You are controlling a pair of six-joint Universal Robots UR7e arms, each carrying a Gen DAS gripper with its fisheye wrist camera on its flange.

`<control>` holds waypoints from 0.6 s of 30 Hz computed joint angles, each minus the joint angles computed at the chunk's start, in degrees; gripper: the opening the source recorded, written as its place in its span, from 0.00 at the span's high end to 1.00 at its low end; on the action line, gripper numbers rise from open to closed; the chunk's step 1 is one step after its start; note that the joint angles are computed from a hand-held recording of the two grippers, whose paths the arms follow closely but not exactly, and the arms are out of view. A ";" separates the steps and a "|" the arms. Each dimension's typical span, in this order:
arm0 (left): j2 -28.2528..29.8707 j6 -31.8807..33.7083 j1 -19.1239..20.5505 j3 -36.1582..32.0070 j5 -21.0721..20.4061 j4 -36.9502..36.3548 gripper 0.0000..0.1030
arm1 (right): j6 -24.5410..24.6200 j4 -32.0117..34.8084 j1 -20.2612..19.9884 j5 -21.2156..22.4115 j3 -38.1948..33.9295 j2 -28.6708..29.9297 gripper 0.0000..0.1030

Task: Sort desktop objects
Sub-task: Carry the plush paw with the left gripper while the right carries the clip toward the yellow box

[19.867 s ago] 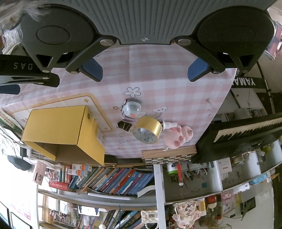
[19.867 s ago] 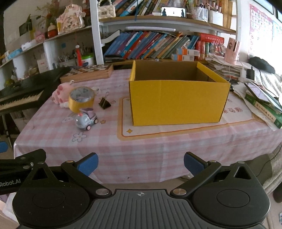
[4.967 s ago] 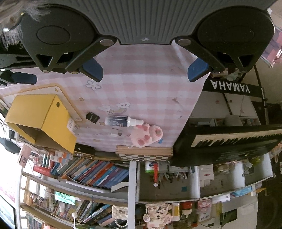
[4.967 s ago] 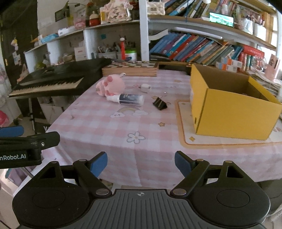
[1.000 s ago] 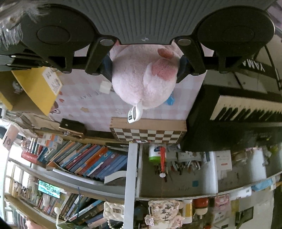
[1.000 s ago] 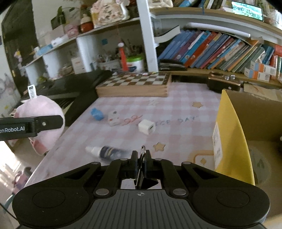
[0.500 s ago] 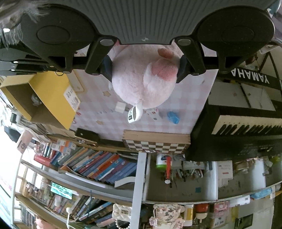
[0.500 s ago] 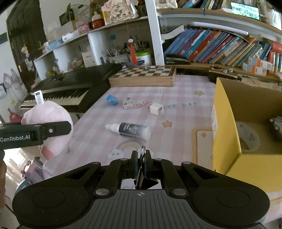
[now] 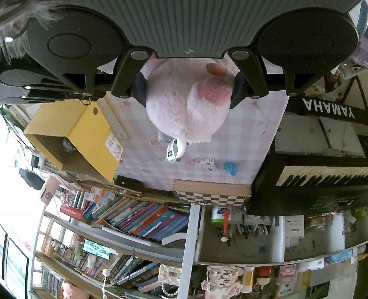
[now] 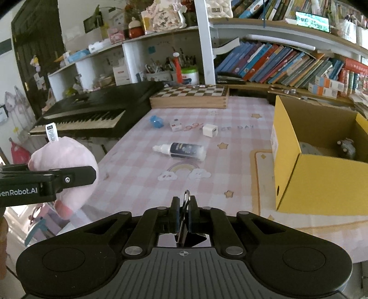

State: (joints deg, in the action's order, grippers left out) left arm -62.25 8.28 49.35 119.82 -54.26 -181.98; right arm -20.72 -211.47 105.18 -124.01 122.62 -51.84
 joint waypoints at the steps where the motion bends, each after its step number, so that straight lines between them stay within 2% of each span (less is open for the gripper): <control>1: -0.64 -0.09 -0.22 0.71 -0.02 0.07 0.35 | 0.28 -0.65 0.40 -0.34 0.63 0.00 0.93; 11: -7.09 -2.09 -2.55 8.43 -1.54 3.15 0.35 | 4.10 -6.69 3.67 -5.03 6.37 0.28 0.93; 18: -9.02 -2.23 -3.90 11.41 -3.78 4.36 0.35 | 8.37 -9.77 5.30 -9.00 10.16 0.26 0.93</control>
State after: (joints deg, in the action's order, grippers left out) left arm -71.26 6.05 45.46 131.23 -58.04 -177.62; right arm -12.34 -221.24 110.49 -133.01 132.78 -51.58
